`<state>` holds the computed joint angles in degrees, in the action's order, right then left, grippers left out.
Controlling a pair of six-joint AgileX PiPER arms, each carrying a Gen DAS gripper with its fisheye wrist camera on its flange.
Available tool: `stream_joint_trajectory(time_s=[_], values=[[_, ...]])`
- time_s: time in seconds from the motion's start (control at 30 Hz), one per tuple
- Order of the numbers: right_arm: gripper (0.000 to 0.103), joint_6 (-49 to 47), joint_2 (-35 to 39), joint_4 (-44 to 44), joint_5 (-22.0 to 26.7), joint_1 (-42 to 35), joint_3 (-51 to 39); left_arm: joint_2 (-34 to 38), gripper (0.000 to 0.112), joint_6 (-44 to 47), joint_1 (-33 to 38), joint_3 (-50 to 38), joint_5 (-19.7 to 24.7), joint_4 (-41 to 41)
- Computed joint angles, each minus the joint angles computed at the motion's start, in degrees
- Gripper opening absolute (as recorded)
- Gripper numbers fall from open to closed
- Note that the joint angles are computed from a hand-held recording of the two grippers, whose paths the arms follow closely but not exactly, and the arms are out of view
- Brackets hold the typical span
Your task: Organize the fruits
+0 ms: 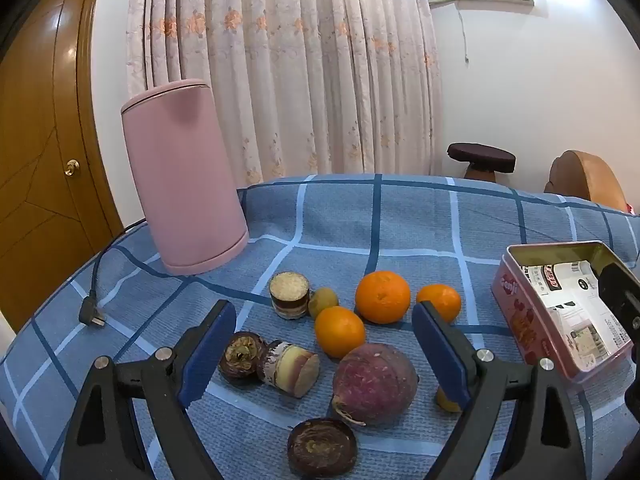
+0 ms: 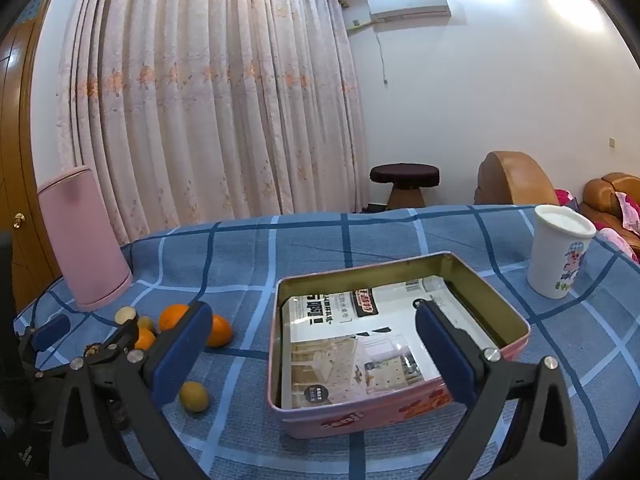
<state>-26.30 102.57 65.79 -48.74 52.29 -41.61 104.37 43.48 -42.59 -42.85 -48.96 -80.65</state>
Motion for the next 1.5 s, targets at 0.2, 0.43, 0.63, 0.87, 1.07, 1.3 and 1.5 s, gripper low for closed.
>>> stream_joint_trajectory(time_s=[0.2,0.43,0.63,0.87,1.07,1.3,1.5], values=[[0.103,-0.6,0.1,0.5,0.2,-0.3,-0.1,-0.4,0.091,-0.5,-1.2,0.6,-1.1,-0.1],[0.103,-1.7,0.4,1.7,-0.1,-0.4,-0.5,0.5,0.091,-0.3,-1.0,-0.2,-0.4,0.2],[0.103,-2.7,0.3,2.7,0.4,-0.7,-0.8,0.0,0.091,0.4,-0.9,-0.1,0.2,0.0],[0.103,-2.4,0.2,2.6,0.3,-0.9,-0.6,-0.3,0.091,0.3,-0.8,0.1,0.9,0.5],[0.103,-2.2,0.6,2.4,0.1,-1.1,-0.6,-0.7,0.091,-0.1,-0.7,0.6,1.2,1.3],[0.103,-1.9,0.6,2.0,0.1,-1.3,-0.5,-0.6,0.091,-0.4,-0.7,0.7,1.3,1.5],[0.103,-2.3,0.4,2.4,0.2,-1.2,-0.7,-0.6,0.091,-0.4,-0.8,0.7,1.2,1.9]])
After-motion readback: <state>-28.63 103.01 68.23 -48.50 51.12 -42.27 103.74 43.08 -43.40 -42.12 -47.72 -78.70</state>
